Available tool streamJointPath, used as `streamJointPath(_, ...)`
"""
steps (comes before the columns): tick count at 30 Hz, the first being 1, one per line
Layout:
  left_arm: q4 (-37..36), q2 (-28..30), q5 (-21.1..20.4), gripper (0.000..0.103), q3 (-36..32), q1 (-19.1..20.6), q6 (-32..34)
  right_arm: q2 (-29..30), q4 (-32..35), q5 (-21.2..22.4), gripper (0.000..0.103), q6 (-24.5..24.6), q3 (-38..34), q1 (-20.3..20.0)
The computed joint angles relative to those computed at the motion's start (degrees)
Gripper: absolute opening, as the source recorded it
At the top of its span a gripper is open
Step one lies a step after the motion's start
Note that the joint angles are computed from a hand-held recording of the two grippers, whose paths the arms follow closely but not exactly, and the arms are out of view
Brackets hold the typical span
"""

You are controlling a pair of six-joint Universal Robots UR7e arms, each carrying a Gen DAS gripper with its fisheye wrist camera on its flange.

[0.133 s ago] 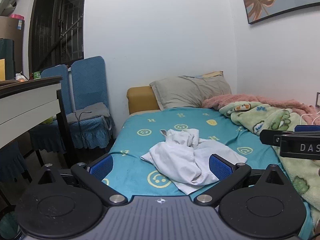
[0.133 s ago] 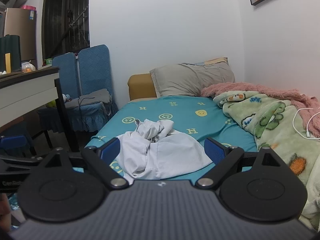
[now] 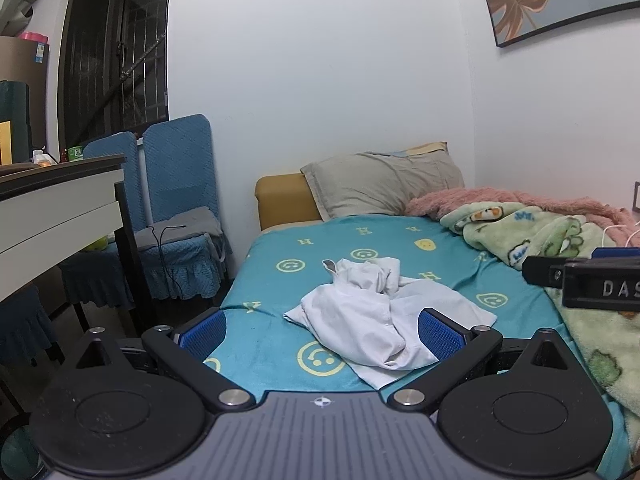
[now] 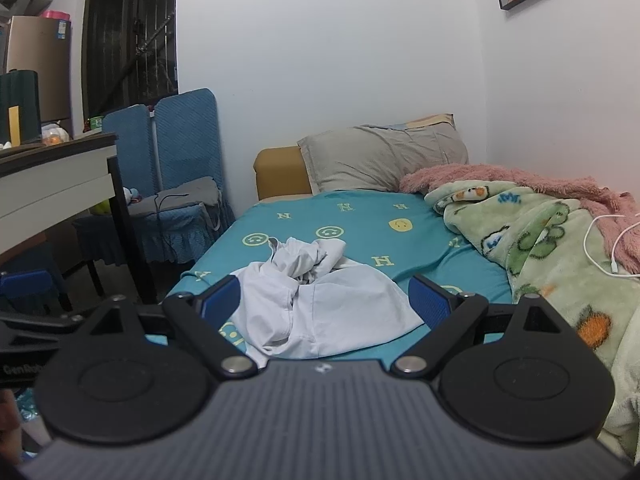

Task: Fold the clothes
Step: 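Move both grippers toward the crumpled white T-shirt on the bed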

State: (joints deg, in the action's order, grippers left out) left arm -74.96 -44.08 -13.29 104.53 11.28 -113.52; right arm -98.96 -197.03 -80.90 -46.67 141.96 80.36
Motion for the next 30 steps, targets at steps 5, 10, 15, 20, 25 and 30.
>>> streamJointPath(5, 2.03, -0.37, 0.17, 0.103, -0.22, -0.27, -3.42, -0.45, -1.24, 1.18, 0.092, 1.85, 0.69, -0.05)
streamJointPath(10, 5.95, -0.28, -2.05, 0.103, -2.27, -1.13, -8.36, -2.64, 0.15, 0.66, 0.092, 3.19, 0.37, 0.05)
streamJointPath(15, 17.12, 1.41, -5.51, 0.103, -8.95, -1.93, -17.94, -5.71, 4.16, -1.43, 0.092, 6.80, -1.19, 2.30)
streamJointPath(20, 27.67, 3.70, -8.05, 0.103, -15.58, -3.36, -26.89, -9.51, 9.02, 0.87, 0.092, 9.78, -2.90, 0.34)
streamJointPath(25, 27.38, 5.90, -8.26, 0.103, -17.53, -4.10, -23.72, -10.29, 9.92, 1.64, 0.092, 10.62, -3.08, -0.99)
streamJointPath(30, 21.49, 5.39, -9.64, 0.103, -14.24, -4.21, -18.61, -11.50, 12.21, 3.63, 0.092, 10.59, -2.72, -0.64)
